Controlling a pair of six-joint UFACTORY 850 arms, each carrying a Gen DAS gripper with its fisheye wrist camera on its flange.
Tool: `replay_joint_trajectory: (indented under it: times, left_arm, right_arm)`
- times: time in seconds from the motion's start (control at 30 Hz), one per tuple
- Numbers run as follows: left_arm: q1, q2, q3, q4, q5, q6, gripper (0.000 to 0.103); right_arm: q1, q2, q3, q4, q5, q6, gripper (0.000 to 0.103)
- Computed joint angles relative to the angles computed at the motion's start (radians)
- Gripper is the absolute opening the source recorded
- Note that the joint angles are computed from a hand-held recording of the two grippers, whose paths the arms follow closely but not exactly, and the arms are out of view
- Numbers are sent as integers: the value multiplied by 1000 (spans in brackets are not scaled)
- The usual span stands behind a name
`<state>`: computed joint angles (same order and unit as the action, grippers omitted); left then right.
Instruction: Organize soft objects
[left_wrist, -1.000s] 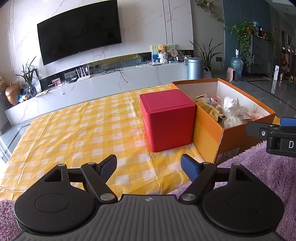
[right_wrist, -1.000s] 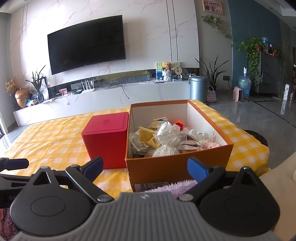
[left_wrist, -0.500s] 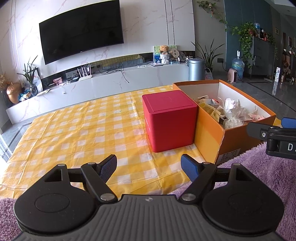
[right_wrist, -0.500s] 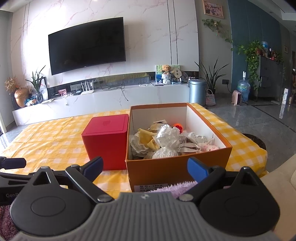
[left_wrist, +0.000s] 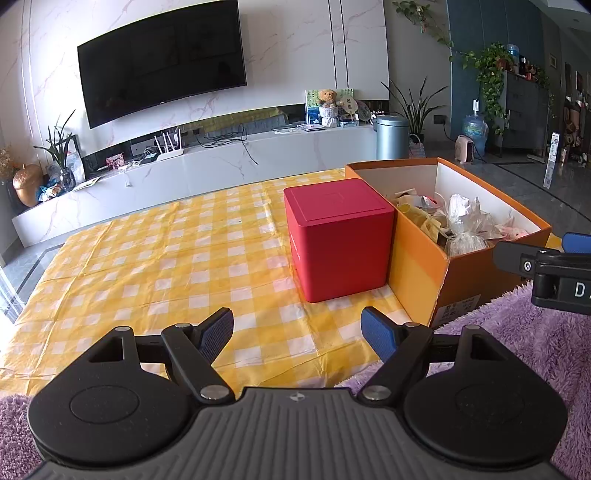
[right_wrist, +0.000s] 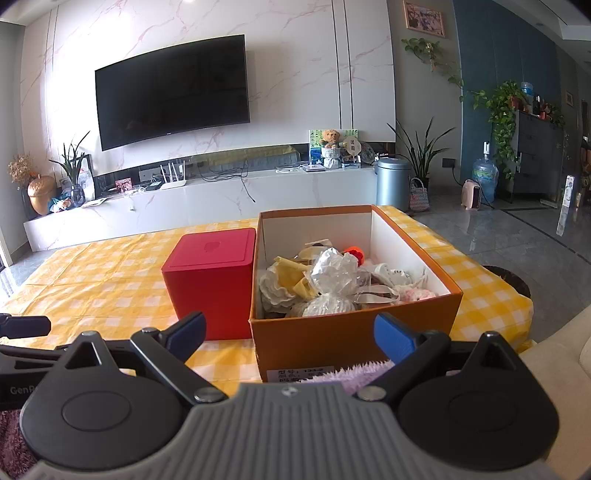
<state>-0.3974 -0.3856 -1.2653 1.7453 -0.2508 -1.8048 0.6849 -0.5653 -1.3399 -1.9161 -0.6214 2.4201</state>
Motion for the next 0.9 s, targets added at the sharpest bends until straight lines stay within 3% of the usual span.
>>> replay_joint_trajectory:
  times: [0.9]
  left_arm:
    - [-1,5,6,-40,-3,33,92]
  right_arm:
    - [5,7,5,-2,-8,6,96]
